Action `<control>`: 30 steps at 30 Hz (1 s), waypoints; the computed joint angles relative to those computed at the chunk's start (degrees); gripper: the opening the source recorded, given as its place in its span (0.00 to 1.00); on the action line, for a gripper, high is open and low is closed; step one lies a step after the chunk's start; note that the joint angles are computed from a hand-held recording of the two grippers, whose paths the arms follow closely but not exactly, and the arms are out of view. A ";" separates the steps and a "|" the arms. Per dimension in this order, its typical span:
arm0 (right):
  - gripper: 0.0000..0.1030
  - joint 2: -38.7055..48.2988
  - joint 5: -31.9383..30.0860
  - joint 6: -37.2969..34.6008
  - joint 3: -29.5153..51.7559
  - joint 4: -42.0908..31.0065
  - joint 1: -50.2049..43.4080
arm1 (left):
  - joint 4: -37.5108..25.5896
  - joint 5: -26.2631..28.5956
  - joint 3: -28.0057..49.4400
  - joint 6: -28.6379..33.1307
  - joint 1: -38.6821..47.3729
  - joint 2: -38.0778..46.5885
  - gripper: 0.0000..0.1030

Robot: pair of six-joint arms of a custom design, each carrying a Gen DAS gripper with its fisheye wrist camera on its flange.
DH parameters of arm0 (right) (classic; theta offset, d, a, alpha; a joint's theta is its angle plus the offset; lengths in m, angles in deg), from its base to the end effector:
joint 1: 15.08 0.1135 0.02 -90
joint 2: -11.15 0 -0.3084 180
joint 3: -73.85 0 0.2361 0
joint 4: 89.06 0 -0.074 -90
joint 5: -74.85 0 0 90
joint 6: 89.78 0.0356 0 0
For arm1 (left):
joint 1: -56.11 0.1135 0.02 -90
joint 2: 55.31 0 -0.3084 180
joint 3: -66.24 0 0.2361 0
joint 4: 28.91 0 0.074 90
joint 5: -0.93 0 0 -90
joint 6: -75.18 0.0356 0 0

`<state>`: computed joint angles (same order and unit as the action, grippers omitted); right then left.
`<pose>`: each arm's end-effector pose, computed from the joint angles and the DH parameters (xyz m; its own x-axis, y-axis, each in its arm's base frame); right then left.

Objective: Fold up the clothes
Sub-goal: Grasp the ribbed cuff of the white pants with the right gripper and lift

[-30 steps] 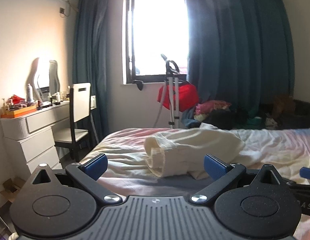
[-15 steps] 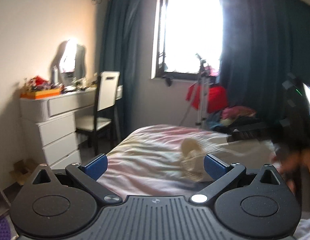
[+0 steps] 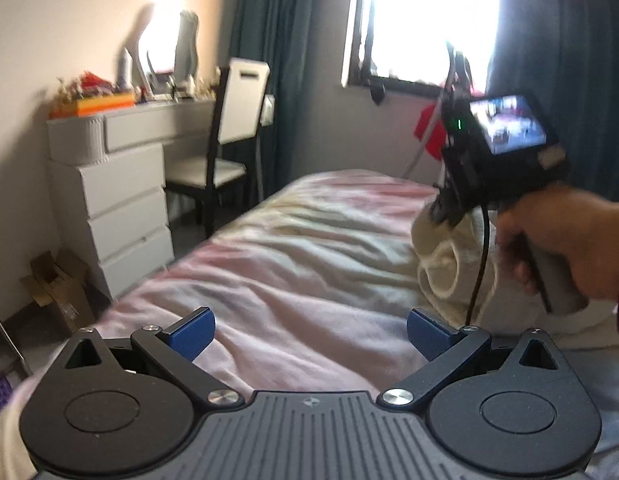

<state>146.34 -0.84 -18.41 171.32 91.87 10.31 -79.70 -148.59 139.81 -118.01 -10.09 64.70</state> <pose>0.4667 0.2118 0.1214 -0.4371 -0.5501 -0.7116 -0.3971 0.8279 -0.3961 0.1594 -0.2853 0.1181 -0.4031 -0.3098 -0.8611 -0.5057 0.8597 -0.0726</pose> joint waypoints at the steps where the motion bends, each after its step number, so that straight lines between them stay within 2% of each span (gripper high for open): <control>1: 0.26 -0.99 -0.60 1.00 -1.62 1.89 -0.44 | 1.92 0.10 -0.10 1.58 0.49 0.42 1.00; 2: 0.21 -2.40 -1.17 1.99 -3.79 4.16 -0.89 | 2.61 0.24 0.05 2.43 0.73 0.70 1.00; 4: 0.18 -7.06 -2.20 3.57 -10.48 10.00 -1.98 | 3.25 -0.56 0.05 2.71 0.69 0.90 1.00; 9: 0.16 -23.08 -6.29 8.06 -29.42 20.90 -6.76 | -6.30 -4.30 3.08 -5.81 -1.77 1.73 1.00; 12: 0.16 -33.35 -10.56 10.19 -40.62 25.28 -12.08 | -7.93 -5.56 2.92 -8.55 -3.40 0.33 1.00; 15: 0.16 -43.67 -18.01 13.29 -51.20 25.30 -21.00 | -9.98 -6.45 3.15 -11.58 -5.33 -0.91 1.00; 18: 0.16 -50.76 -29.49 14.90 -58.69 21.11 -34.44 | -11.06 -7.17 3.21 -13.69 -7.69 -2.31 1.00; 21: 0.17 -50.65 -39.03 9.19 -63.59 19.30 -47.31 | -9.84 -7.40 3.45 -13.45 -10.42 -3.41 1.00; 24: 0.17 -45.98 -47.10 3.10 -65.48 18.56 -57.52 | -10.80 -7.75 5.52 -12.26 -13.19 -2.98 1.00; 27: 0.16 -40.87 -54.47 1.28 -68.59 25.58 -63.34 | -11.97 -8.40 8.91 -9.03 -15.76 -1.30 1.00; 30: 0.17 -37.59 -60.30 5.10 -72.36 35.26 -64.37 | -9.12 -9.41 12.14 -0.38 -17.31 0.67 1.00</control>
